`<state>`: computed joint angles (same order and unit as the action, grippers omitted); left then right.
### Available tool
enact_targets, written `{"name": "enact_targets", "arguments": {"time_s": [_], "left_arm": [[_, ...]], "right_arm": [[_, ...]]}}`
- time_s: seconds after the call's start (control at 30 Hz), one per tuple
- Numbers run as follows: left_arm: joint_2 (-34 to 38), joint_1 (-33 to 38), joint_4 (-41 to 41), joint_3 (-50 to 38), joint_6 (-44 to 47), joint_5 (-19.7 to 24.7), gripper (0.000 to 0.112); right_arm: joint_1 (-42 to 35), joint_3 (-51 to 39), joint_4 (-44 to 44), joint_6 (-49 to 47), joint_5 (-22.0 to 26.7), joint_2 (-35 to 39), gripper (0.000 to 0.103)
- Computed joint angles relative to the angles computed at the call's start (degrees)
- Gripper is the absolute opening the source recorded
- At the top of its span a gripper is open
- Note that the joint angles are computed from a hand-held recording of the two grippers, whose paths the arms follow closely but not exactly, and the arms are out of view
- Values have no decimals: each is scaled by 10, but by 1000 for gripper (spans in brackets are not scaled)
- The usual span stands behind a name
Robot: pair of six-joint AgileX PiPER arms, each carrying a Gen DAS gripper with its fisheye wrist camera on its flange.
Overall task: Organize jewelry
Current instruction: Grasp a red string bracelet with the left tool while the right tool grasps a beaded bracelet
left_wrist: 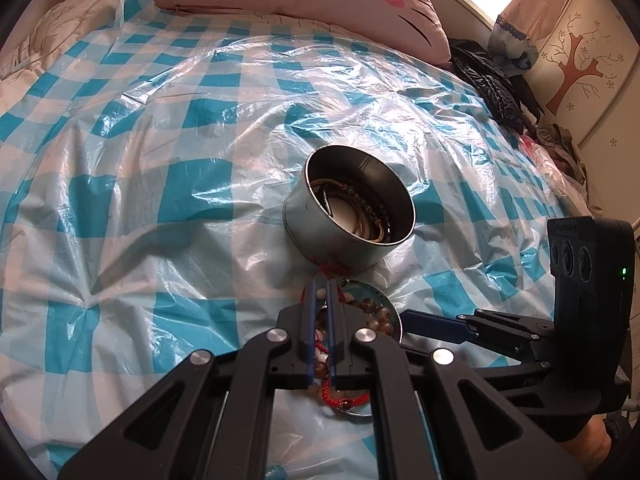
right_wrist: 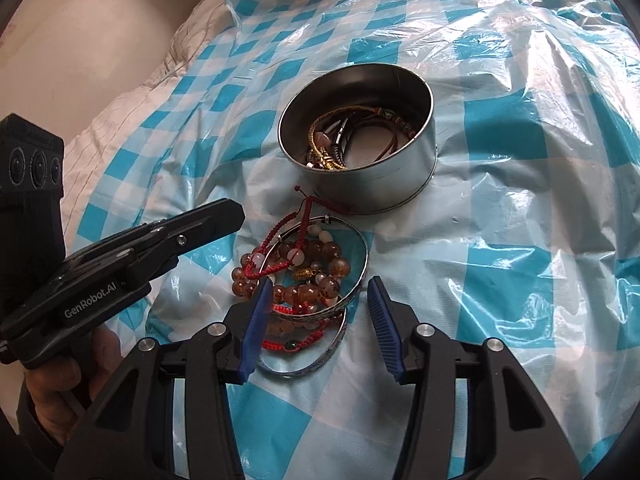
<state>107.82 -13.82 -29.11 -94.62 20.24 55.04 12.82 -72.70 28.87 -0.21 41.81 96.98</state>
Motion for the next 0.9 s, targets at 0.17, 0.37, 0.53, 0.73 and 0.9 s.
{"name": "enact_targets", "arguments": {"time_s": [0.17, 0.37, 0.53, 0.73, 0.9], "left_arm": [[16, -9, -1, -19, 10, 17, 5], [-12, -63, 85, 20, 37, -2, 5], [-15, -92, 156, 37, 22, -21, 5], [-52, -36, 30, 59, 72, -34, 2], [-58, 24, -93, 64, 108, -17, 2]], "right_arm": [[-48, 12, 88, -44, -4, 5, 40], [-27, -35, 4, 6, 15, 39, 20], [-22, -24, 4, -2, 1, 26, 5], [-17, 17, -24, 30, -23, -27, 4], [-23, 51, -42, 60, -46, -70, 4]]}}
